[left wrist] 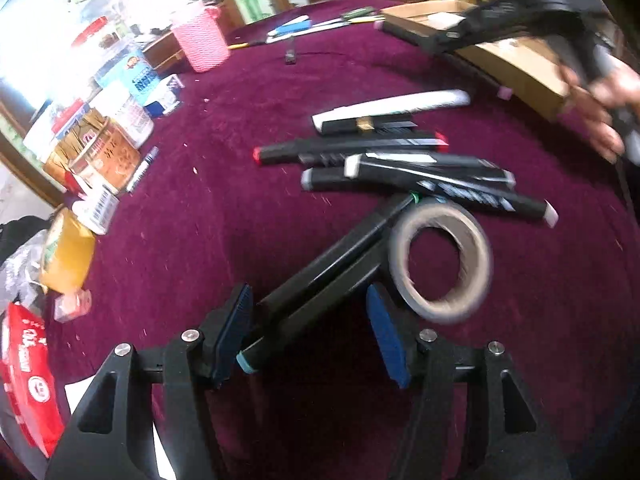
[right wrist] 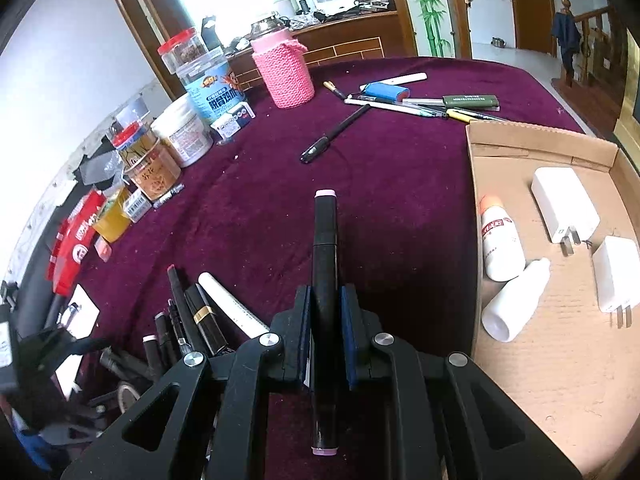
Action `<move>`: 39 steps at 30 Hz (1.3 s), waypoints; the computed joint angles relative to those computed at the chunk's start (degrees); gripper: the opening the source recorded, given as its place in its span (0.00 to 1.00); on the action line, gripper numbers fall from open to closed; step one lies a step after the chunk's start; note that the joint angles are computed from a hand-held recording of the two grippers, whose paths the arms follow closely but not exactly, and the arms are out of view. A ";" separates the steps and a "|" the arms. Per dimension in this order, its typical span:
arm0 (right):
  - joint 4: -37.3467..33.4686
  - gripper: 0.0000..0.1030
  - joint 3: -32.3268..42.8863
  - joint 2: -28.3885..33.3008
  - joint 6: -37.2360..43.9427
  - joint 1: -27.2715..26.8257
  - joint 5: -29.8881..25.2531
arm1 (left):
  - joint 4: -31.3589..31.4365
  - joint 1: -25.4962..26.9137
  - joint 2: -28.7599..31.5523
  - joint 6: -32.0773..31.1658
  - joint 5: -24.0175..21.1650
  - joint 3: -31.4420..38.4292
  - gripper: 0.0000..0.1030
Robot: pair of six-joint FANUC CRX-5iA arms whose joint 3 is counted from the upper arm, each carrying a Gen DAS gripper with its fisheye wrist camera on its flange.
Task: Organize rigid objects
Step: 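Grasp the black marker with green cap using the left tool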
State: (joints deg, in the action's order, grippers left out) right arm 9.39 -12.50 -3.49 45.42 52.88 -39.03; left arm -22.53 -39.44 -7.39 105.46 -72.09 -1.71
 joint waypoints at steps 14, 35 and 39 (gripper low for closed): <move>-5.28 0.12 0.93 -0.01 1.56 -1.48 0.33 | 2.52 1.38 0.80 3.46 -1.57 0.95 0.32; -6.66 0.12 0.32 -0.99 2.83 -1.63 2.17 | 3.51 4.57 8.43 -12.76 -4.39 8.22 0.32; -7.46 0.12 0.39 -1.12 3.21 -1.85 2.35 | 5.44 4.72 10.14 -9.21 -7.61 10.39 0.21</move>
State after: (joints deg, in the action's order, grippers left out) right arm 1.93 -12.11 -4.61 48.63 51.03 -36.68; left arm -17.08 -34.71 2.75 96.25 -79.70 8.68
